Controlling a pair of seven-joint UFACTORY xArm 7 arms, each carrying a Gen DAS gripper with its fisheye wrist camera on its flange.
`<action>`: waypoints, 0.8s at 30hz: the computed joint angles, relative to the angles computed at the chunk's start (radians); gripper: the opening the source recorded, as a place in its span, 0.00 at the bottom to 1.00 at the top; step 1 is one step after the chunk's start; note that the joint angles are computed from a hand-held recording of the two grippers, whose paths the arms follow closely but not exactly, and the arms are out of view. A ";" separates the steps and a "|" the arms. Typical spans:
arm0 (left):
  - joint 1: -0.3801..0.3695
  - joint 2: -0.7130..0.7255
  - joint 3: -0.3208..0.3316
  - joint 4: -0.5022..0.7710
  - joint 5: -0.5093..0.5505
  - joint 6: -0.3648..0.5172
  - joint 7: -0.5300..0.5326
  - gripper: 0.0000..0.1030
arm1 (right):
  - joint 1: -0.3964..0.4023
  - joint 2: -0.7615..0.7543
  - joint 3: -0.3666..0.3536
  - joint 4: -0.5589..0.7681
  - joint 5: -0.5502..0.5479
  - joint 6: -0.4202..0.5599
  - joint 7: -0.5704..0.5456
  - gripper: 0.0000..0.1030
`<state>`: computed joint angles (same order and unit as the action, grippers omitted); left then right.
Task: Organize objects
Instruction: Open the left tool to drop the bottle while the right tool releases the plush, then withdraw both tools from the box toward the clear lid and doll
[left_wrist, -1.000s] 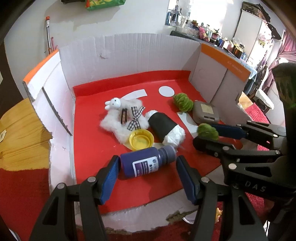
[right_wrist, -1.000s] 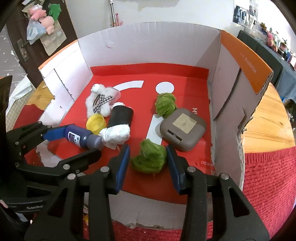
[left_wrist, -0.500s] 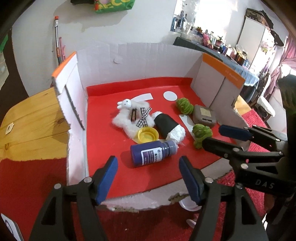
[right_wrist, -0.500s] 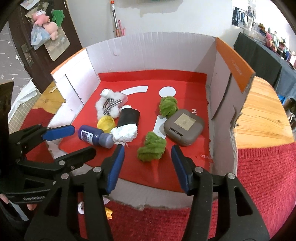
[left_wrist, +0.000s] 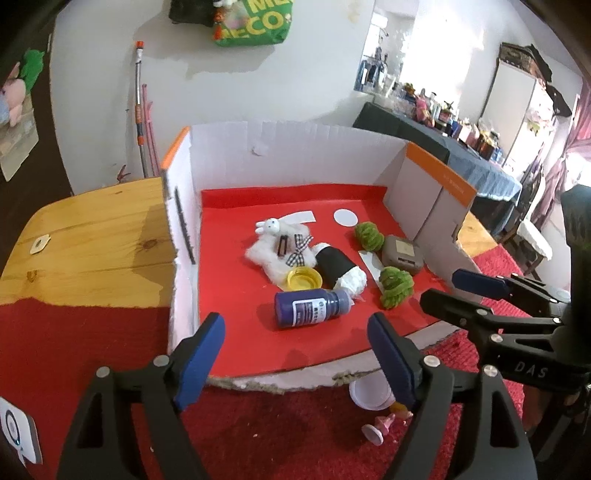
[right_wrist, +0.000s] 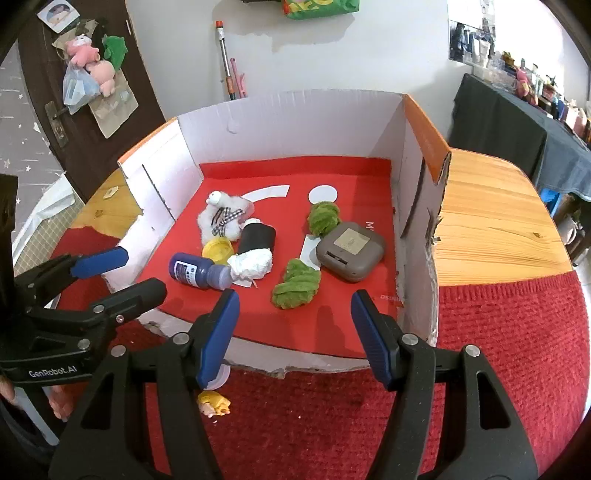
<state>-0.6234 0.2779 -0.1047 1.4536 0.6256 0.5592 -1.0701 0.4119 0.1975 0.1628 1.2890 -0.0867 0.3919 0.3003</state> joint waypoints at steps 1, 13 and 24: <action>-0.004 -0.009 0.005 -0.012 0.012 -0.003 -0.017 0.82 | 0.005 -0.004 -0.002 -0.002 -0.009 0.003 0.008 0.60; 0.013 -0.090 -0.013 -0.112 0.106 -0.027 -0.133 0.87 | 0.026 -0.051 -0.011 -0.041 -0.095 -0.011 0.127 0.64; 0.046 -0.158 -0.054 -0.184 0.165 -0.002 -0.206 0.97 | 0.035 -0.086 -0.005 -0.081 -0.182 -0.029 0.222 0.71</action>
